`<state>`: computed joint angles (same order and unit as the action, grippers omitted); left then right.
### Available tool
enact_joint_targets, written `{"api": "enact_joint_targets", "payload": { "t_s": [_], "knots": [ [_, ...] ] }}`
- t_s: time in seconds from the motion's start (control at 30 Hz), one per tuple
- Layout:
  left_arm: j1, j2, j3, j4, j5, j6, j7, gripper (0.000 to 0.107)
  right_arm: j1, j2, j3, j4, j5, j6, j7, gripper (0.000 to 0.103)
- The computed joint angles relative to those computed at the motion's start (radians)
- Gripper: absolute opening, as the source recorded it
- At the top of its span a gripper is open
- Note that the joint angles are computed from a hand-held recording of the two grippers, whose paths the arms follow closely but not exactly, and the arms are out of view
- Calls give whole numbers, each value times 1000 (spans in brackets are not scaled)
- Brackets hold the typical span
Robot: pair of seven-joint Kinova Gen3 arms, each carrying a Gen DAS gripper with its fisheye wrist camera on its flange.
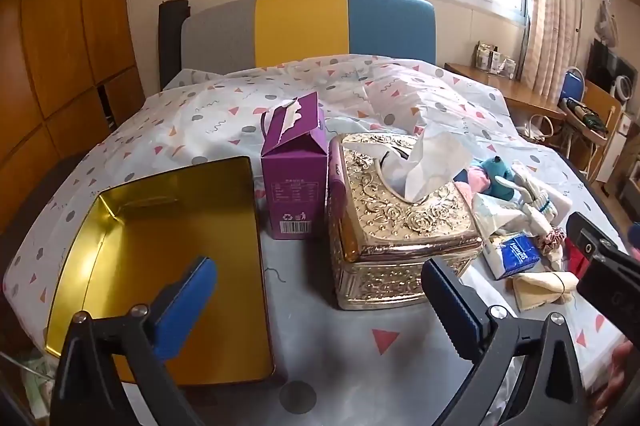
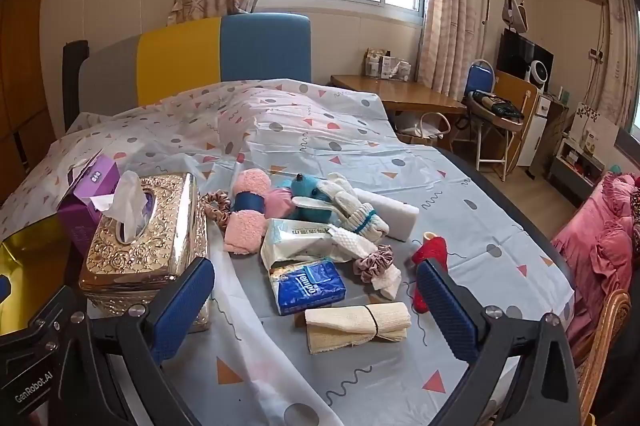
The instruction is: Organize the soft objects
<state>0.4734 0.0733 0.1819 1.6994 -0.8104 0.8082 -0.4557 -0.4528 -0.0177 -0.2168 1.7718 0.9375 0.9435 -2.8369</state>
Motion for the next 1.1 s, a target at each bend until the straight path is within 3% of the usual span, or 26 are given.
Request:
{"api": "enact_joint_targets", "payload": {
  "t_s": [0.23, 0.4, 1.1],
  "knots": [
    [-41, -58, 2, 49, 9, -29, -18, 103, -3, 4, -2, 3, -8, -16, 18, 103],
    [-40, -45, 35, 26, -26, 21, 19, 103, -6, 0, -4, 7, 1, -26, 16, 103],
    [-34, -49, 35, 28, -31, 32, 30, 103, -9, 2, -3, 5, -4, -34, 23, 103]
  ]
}}
